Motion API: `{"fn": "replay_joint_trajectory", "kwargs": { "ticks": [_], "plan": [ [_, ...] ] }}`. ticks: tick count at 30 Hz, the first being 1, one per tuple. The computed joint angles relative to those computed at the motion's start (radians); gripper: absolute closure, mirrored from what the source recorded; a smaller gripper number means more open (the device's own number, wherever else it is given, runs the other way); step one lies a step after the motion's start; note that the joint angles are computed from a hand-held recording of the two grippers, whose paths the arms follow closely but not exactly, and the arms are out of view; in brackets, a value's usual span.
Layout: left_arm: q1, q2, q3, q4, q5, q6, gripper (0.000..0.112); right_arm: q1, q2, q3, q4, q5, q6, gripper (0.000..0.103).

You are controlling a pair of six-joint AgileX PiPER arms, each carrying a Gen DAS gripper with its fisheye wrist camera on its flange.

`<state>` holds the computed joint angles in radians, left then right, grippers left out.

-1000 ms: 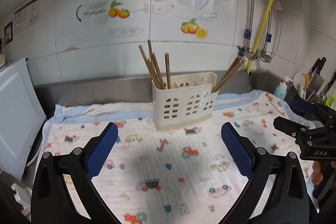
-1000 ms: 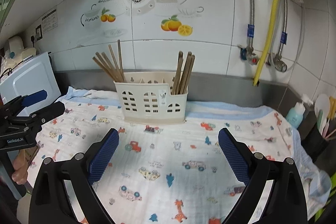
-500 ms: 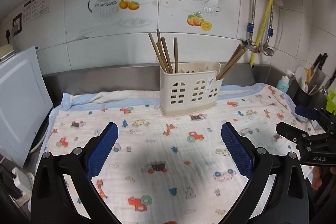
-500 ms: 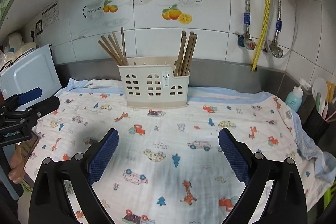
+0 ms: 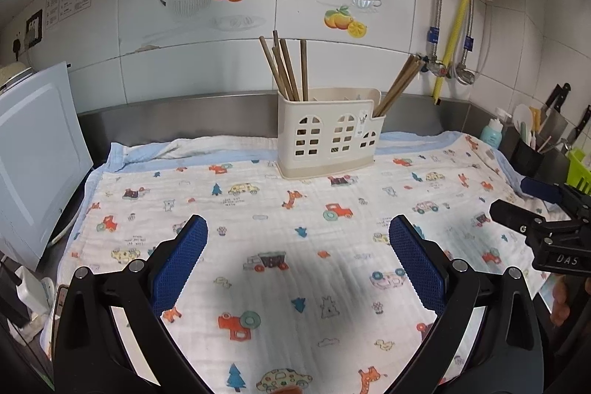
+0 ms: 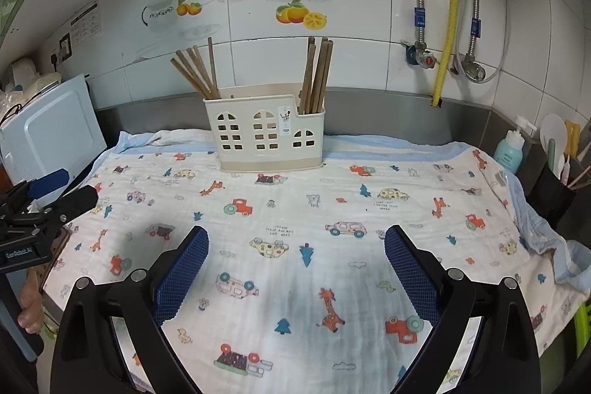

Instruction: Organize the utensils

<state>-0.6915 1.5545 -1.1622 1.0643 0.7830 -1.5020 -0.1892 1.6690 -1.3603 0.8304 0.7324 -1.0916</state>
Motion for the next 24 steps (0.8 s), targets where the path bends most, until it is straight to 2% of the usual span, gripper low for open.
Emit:
{"fn": "replay_joint_trajectory", "kwargs": {
  "ticks": [15,24],
  "plan": [
    [-0.021,0.004,0.019,0.002,0.023,-0.03,0.014,0.001,-0.023,0.044,-0.011,-0.018,-0.017,0.01],
    [-0.017,0.012,0.019,-0.008,0.011,-0.029,0.014,0.0,-0.015,0.041,-0.025,-0.021,-0.002,0.01]
  ]
}}
